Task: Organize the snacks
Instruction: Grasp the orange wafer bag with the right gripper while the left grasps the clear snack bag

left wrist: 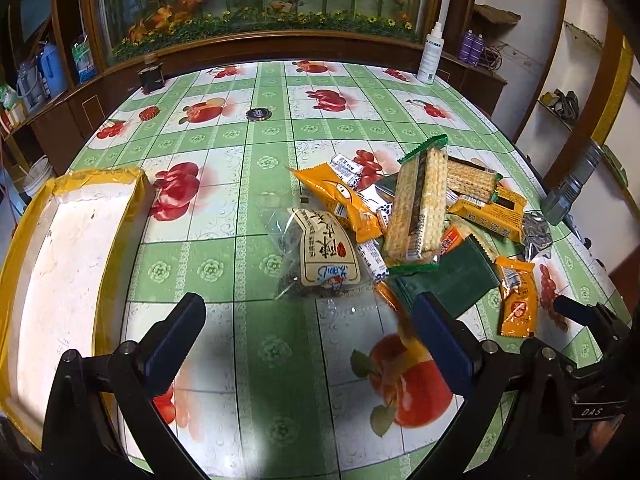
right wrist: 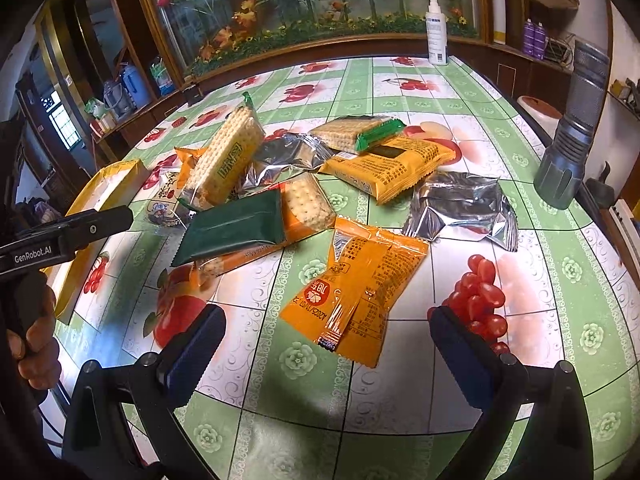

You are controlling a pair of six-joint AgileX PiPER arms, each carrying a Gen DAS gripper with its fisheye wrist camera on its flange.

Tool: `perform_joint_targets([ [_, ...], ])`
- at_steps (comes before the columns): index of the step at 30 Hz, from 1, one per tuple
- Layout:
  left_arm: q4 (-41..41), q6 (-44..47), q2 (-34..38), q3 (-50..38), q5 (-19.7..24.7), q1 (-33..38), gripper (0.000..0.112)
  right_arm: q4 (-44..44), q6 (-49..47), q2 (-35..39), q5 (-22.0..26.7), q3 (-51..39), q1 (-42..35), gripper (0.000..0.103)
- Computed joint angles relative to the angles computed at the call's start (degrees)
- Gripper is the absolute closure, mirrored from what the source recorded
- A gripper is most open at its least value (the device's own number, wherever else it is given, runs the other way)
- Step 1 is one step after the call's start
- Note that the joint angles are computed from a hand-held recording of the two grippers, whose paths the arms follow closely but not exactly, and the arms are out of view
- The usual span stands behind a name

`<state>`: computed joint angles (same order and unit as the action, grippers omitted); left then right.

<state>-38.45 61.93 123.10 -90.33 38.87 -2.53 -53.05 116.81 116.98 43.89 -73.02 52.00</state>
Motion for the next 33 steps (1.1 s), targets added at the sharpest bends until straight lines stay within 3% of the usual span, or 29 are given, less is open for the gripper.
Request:
perform_joint_targets([
  [10,5.2,-7.2,7.1,-10.2,3.0,-1.5,0.009,1.4,0.5,1.1,-4.2,0.6,-3.6,0.009],
  [14,6.8,-8.9,9.1,-12.8,3.5,-2.6,0.009,3.5,-3.4,2.5,-2.8,-2.0,-4.5,0.010],
  [17,9.5,-10.8,10.2,-13.4,1.3,-3.8,0.009,4.4,-5.6,3.4,-1.8,-3.7,-5.0,0.017],
  [19,11.5,-13.3,12.3,-16.0,2.1,-3.9,0.010,5.1,-7.2,4.0,-0.9,-4.9,-5.2,0.022],
  [22,11.4,-16.0,16.8,-22.7,7.6,-2.8,0.017,5.9,-9.5,5.1,0.8,-6.6,-5.3,0.026],
  [25,13.9,-17.0,16.1,-20.7,2.5,-3.2,0.035,6.4,-11.3,6.1,2.2,-8.2,-5.4,0.026],
  [27,13.6,-16.6,16.4,-21.6,3.1,-2.7,0.044,6.7,-12.8,7.0,3.3,-9.5,-5.5,0.028],
  [29,12.6,-15.5,16.6,-22.1,4.0,-2.1,0.047,6.4,-13.9,7.9,4.4,-10.8,-5.4,0.036],
  [31,11.6,-14.6,16.3,-21.6,4.4,-1.4,0.048,5.4,-13.7,7.9,4.5,-10.7,-5.2,0.050],
  [33,9.8,-13.2,15.7,-20.6,5.2,-0.3,0.051,4.1,-12.2,7.0,3.0,-9.1,-5.2,0.056],
])
